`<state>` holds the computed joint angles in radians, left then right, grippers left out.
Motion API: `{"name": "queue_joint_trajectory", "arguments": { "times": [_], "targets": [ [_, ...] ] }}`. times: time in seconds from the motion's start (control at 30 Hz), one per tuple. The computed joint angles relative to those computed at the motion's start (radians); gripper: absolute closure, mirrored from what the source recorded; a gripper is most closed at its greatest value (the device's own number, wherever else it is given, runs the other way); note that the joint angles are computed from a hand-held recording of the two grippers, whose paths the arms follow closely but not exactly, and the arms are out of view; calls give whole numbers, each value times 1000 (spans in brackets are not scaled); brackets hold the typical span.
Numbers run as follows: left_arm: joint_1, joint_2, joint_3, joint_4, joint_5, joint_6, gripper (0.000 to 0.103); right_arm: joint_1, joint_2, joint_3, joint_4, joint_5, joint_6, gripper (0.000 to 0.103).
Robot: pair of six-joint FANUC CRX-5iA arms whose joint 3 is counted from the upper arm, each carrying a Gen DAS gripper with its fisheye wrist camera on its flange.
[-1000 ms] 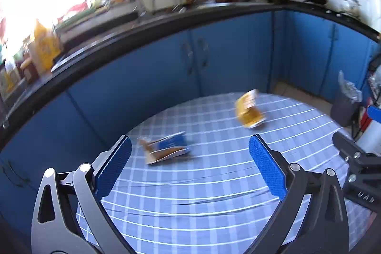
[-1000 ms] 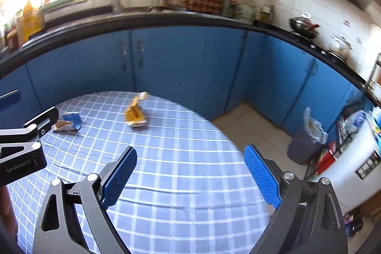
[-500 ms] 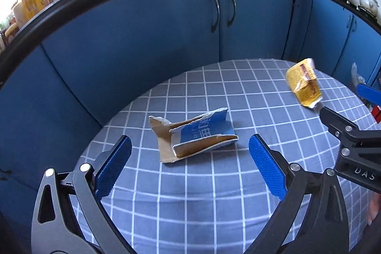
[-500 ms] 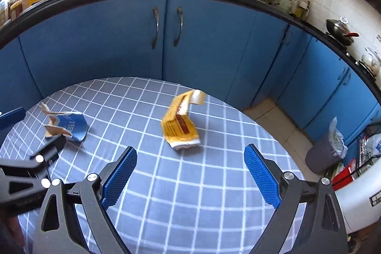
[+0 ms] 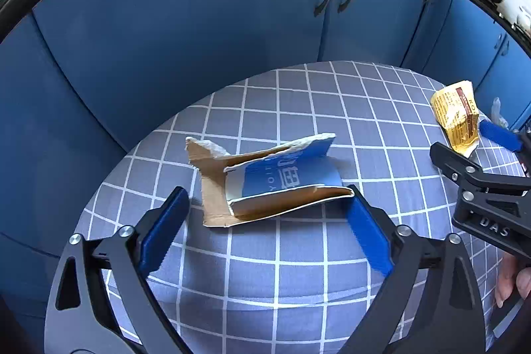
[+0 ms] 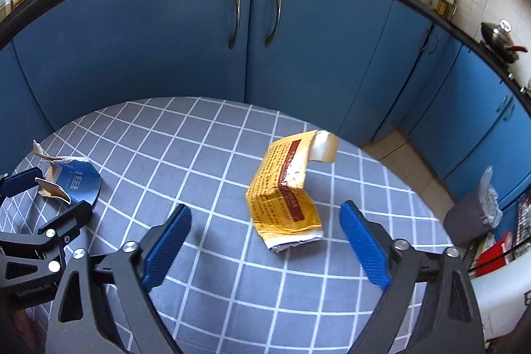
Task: Collect trash
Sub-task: 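Grasp the torn blue cardboard box with the left tool while the right tool grasps the yellow wrapper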
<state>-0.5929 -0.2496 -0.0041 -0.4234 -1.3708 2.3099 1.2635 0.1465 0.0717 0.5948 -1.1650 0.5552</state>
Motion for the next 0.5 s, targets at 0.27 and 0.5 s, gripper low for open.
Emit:
{"name": "queue_joint_trajectory", "arguments": {
  "times": [0.27, 0.5],
  "targets": [
    [-19, -11, -5, -3, -1, 21, 20, 23, -43, -29, -42, 21, 44, 73],
    [-108, -25, 16, -45, -47, 81, 20, 89, -126, -84, -49, -15, -2, 73]
  ]
}}
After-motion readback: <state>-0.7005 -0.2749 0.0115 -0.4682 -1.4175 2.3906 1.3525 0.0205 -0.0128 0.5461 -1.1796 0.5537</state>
